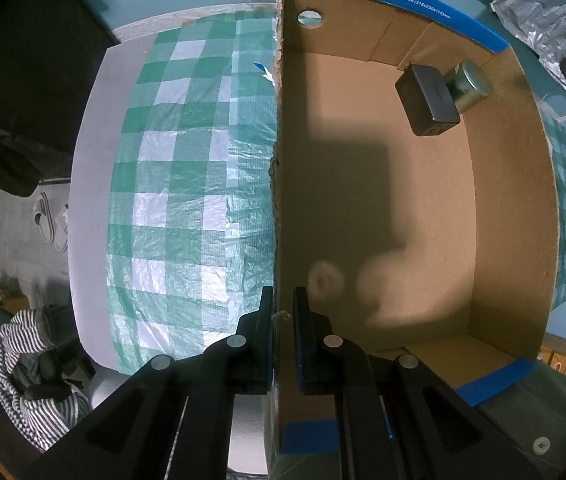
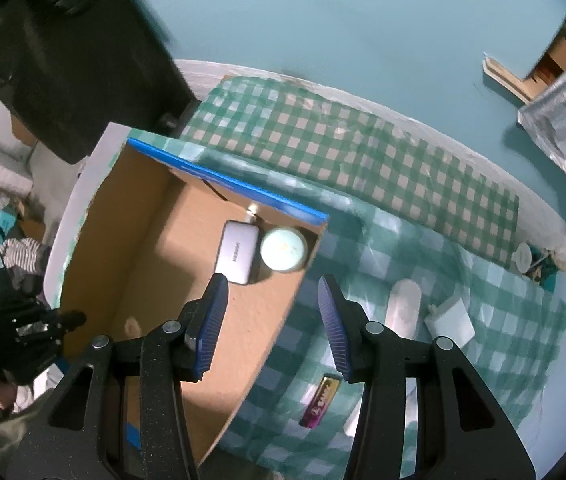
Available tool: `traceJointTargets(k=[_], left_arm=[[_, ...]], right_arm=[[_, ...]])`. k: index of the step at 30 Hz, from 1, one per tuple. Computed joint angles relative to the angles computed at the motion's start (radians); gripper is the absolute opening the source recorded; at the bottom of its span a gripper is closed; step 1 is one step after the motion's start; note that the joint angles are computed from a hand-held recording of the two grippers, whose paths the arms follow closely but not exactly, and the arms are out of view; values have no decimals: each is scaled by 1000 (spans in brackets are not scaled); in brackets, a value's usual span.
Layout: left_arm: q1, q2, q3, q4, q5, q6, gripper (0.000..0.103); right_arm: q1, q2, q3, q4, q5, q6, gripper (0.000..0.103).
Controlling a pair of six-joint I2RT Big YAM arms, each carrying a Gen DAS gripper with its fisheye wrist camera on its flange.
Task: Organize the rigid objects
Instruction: 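Move the right gripper back over the remaining items on the table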
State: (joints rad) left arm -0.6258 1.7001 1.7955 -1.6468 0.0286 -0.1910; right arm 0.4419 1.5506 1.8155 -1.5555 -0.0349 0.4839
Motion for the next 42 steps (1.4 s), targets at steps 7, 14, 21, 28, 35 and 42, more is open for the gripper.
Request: traceJointTargets(k=[7, 14, 21, 28, 35, 42], left_arm=[[0, 2, -1, -1, -3, 2, 8], [-5, 2, -3, -2, -8, -2, 8], [-4, 0, -8, -1, -8, -2, 8], [-4, 0, -9, -1, -8, -1, 8], [-3, -1, -12, -1, -9, 2, 8], [-4, -1, -12, -1, -9, 2, 8]], right_arm=[[-19, -66, -81, 2, -7, 50, 47], [-55, -142, -187, 3, -16, 104, 47], [-91, -208, -296, 1, -30, 141, 47], [-126, -264, -402, 1, -52, 180, 47], [-140, -316, -504, 13, -78, 216, 47], [-131, -345, -606, 41, -120, 241, 47]])
